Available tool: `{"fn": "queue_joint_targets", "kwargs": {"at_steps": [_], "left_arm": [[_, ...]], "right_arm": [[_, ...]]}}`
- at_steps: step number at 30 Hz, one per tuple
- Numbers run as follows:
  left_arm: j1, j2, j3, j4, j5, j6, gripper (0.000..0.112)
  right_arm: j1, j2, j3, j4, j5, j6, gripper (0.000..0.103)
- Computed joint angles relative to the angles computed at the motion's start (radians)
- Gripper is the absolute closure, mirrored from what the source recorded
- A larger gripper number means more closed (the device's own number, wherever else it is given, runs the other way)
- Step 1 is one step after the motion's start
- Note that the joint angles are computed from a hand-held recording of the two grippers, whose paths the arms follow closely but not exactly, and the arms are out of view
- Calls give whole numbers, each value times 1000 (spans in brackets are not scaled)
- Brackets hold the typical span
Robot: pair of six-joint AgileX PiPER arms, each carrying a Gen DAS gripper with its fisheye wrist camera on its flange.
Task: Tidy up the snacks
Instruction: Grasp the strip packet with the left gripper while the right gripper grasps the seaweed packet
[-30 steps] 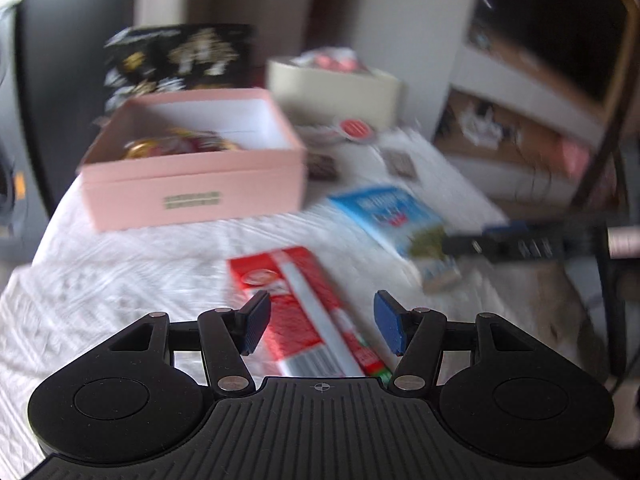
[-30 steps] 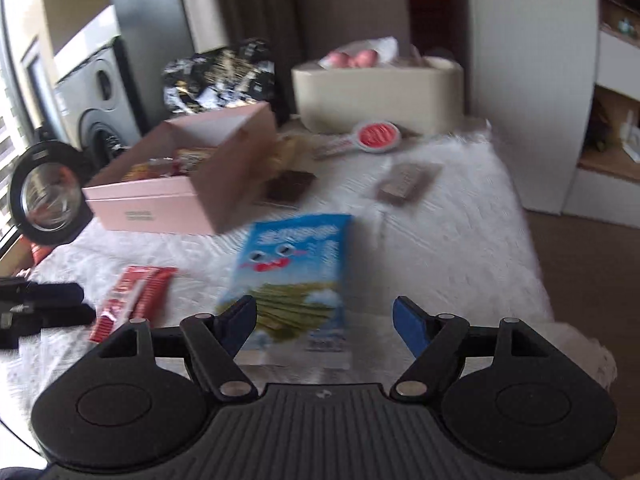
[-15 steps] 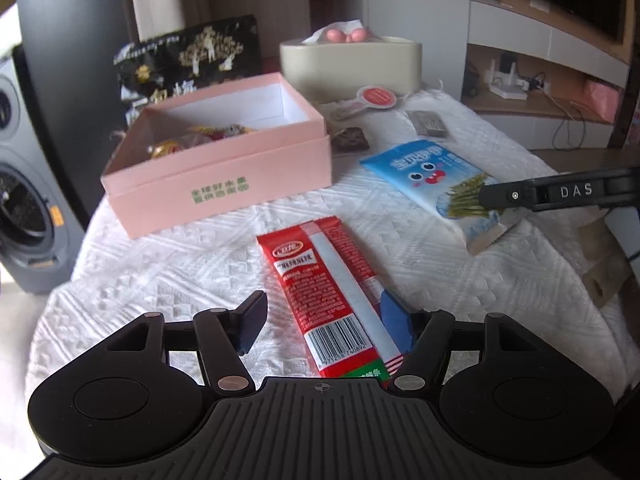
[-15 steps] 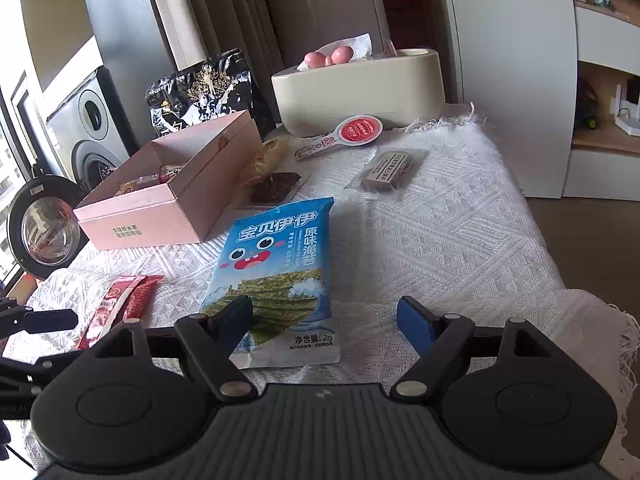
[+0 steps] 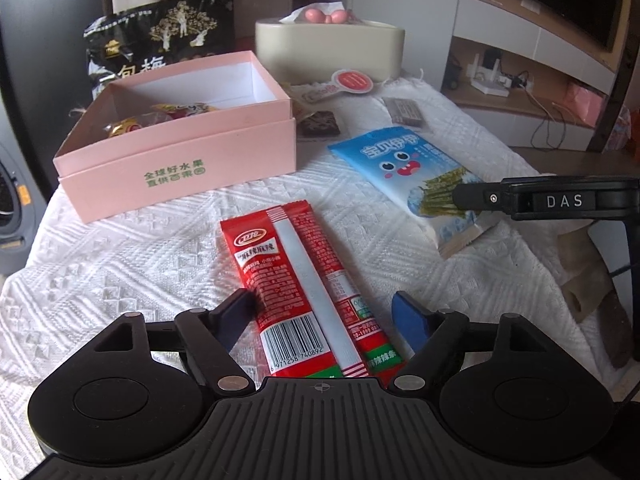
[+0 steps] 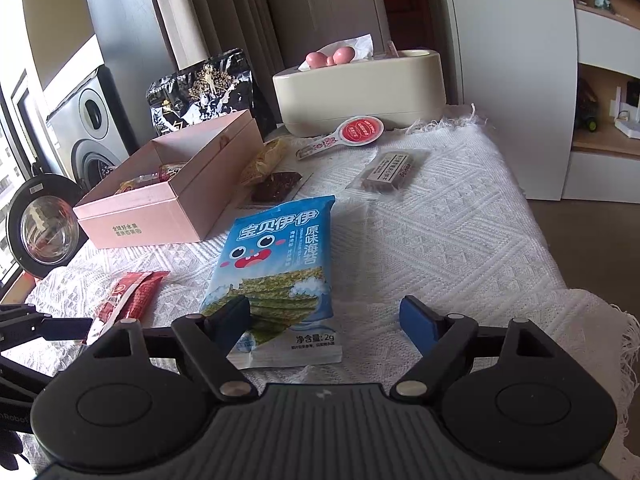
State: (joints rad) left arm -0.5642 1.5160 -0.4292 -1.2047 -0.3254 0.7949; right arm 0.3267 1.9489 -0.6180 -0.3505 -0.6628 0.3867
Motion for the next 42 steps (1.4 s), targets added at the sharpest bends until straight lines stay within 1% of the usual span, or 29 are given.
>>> {"fn": "queue_joint_targets", "kwargs": {"at_steps": [2, 6, 8, 9, 10, 11, 12, 13, 15, 17, 19, 21, 22, 23, 25, 26, 27, 28, 30, 31, 33, 35, 36, 38, 40, 42], "left_arm": [[17, -1, 2, 42, 10, -42, 30], [52, 11, 2, 154, 12, -160, 30], [57, 19, -6, 161, 11, -171, 30], [57, 24, -11, 163, 12, -175, 27], [65, 28, -14, 203, 21, -215, 24], [78, 31, -13, 283, 33, -293, 19], [85, 34, -12, 347, 38, -362, 17], [83, 37, -9, 372, 32, -391, 16], [74, 40, -3, 383, 15, -394, 16], [84, 36, 16, 481, 2, -491, 16], [94, 31, 35, 566, -13, -576, 16], [93, 29, 48, 598, -27, -605, 16], [91, 30, 53, 612, -38, -618, 16], [90, 32, 57, 619, -46, -626, 16], [78, 36, 59, 597, -59, -614, 16], [70, 39, 59, 577, -66, -599, 16], [57, 43, 60, 552, -77, -579, 16], [41, 48, 61, 520, -91, -552, 16], [3, 58, 63, 446, -120, -484, 16], [-12, 62, 66, 423, -133, -460, 16], [-31, 66, 76, 410, -154, -446, 16], [-27, 64, 92, 456, -171, -496, 16], [-20, 63, 98, 486, -175, -527, 16], [-11, 65, 102, 514, -180, -558, 16], [-7, 71, 97, 516, -181, -559, 16], [2, 73, 86, 519, -168, -555, 16]], "right_arm": [[0, 1, -1, -3, 1, -1, 19], [-4, 1, -13, -45, 20, 13, 12], [-8, 1, -23, -80, 34, 27, 9], [-10, 3, -28, -95, 37, 33, 8], [-14, 3, -31, -116, 41, 44, 6], [-20, 3, -35, -144, 45, 59, 5], [-30, 3, -41, -186, 51, 85, 3], [-40, 3, -48, -232, 55, 119, 3], [-63, 2, -65, -325, 66, 201, 1], [-85, 2, -91, -438, 82, 297, 0], [-83, -2, -102, -478, 106, 301, 0], [-51, -16, -111, -461, 168, 239, 1], [-32, -27, -106, -418, 193, 209, 3], [-25, -39, -96, -395, 191, 202, 4], [-25, -51, -82, -407, 148, 227, 4], [-14, -56, -80, -375, 138, 209, 4], [9, -58, -85, -312, 147, 172, 4], [34, -56, -102, -252, 170, 137, 4], [74, -36, -166, -179, 238, 117, 4], [86, -18, -204, -177, 270, 138, 4], [103, 25, -287, -232, 345, 220, 4], [120, 60, -346, -279, 410, 285, 7], [123, 73, -355, -280, 415, 286, 10], [126, 66, -342, -228, 406, 228, 19], [117, 45, -316, -273, 385, 256, 22], [111, 14, -271, -232, 354, 202, 23]]}}
